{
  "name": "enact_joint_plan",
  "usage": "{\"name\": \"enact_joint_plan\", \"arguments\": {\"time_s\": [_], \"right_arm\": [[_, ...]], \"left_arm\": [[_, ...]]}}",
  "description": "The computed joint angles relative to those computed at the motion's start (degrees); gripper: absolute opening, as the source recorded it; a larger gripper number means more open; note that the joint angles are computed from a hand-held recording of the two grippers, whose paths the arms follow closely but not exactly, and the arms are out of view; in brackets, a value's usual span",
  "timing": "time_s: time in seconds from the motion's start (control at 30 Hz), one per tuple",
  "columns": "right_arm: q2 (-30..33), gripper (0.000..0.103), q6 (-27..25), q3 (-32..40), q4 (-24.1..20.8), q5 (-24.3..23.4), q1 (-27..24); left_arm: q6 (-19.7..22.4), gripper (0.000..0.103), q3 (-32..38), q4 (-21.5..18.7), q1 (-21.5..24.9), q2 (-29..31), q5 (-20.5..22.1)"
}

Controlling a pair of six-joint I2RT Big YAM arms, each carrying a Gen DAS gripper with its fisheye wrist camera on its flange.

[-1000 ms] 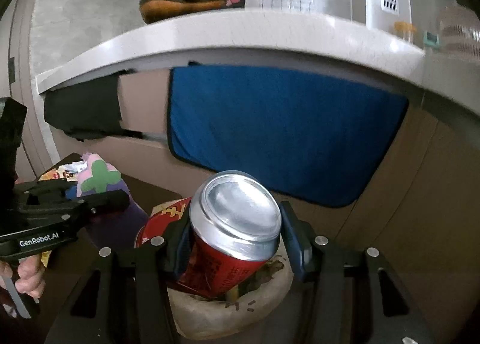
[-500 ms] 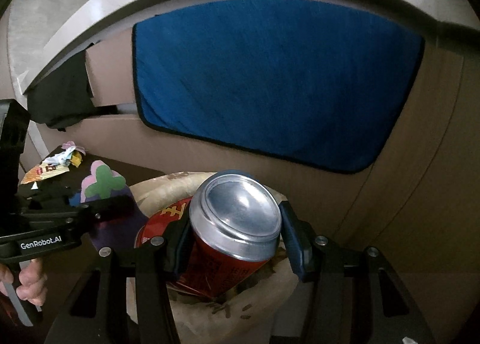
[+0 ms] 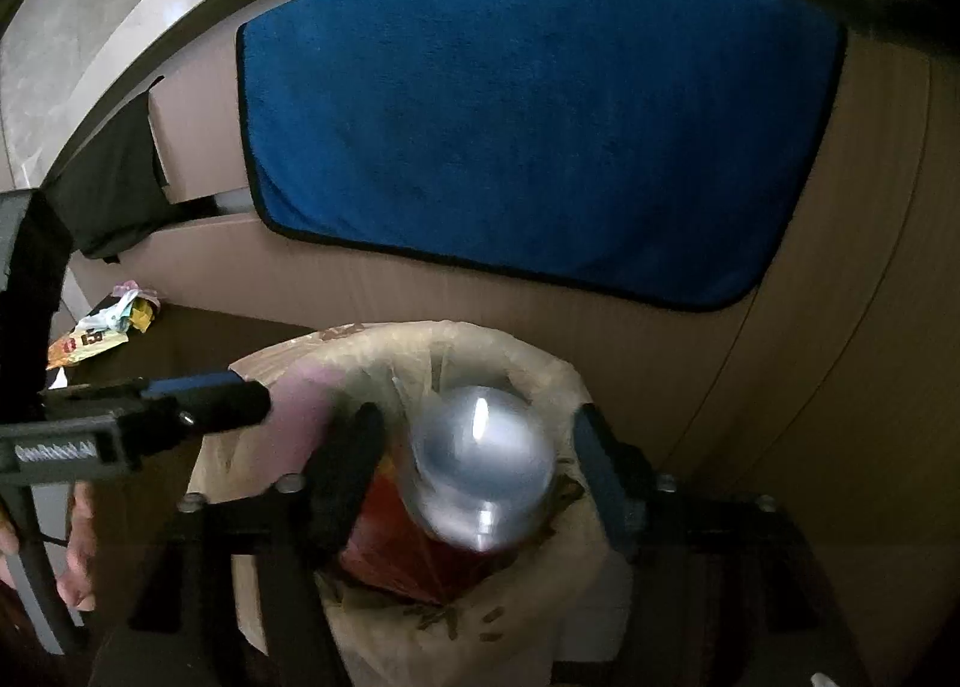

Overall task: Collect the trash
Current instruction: 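Open both tools to drop the sponge and can into the bin, then move both tools back over the remaining trash on the table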

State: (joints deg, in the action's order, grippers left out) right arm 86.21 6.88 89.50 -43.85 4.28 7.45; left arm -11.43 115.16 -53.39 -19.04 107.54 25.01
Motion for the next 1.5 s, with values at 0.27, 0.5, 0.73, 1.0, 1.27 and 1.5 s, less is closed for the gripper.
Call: {"name": "enact_joint_plan", "arguments": {"time_s": [0.27,0.5,0.73,1.0,1.27,1.5], "right_arm": [[-0.79,0.065,2.40,-0.98,-0.33,0.64,0.21],[-2.67,0.065,6.43,-2.33,-0.29,-0.45,1.28],[-2.46,0.066,8.90,0.11,-1.40,-0.26,7.18],[2.44,0.066,10.26,8.21,-4.00,0.08,15.54],[8.13,0.066,10.81,15.59,-5.01,-0.88,21.86],[12.43,0.066,10.49,18.97,-5.61,-1.60,25.53]], "left_arm": [[0.51,0.054,-5.15,2.15,1.18,-4.23,-2.61],[3.34,0.054,-15.09,3.83,5.94,-12.84,-5.35],[6.20,0.054,-23.91,6.79,14.86,-20.89,-6.85],[8.37,0.054,-27.69,6.09,27.84,-26.35,-4.88],[13.09,0.054,-30.67,5.53,36.80,-29.97,-3.49],[12.49,0.054,-32.02,6.33,41.95,-30.75,-0.24]]}}
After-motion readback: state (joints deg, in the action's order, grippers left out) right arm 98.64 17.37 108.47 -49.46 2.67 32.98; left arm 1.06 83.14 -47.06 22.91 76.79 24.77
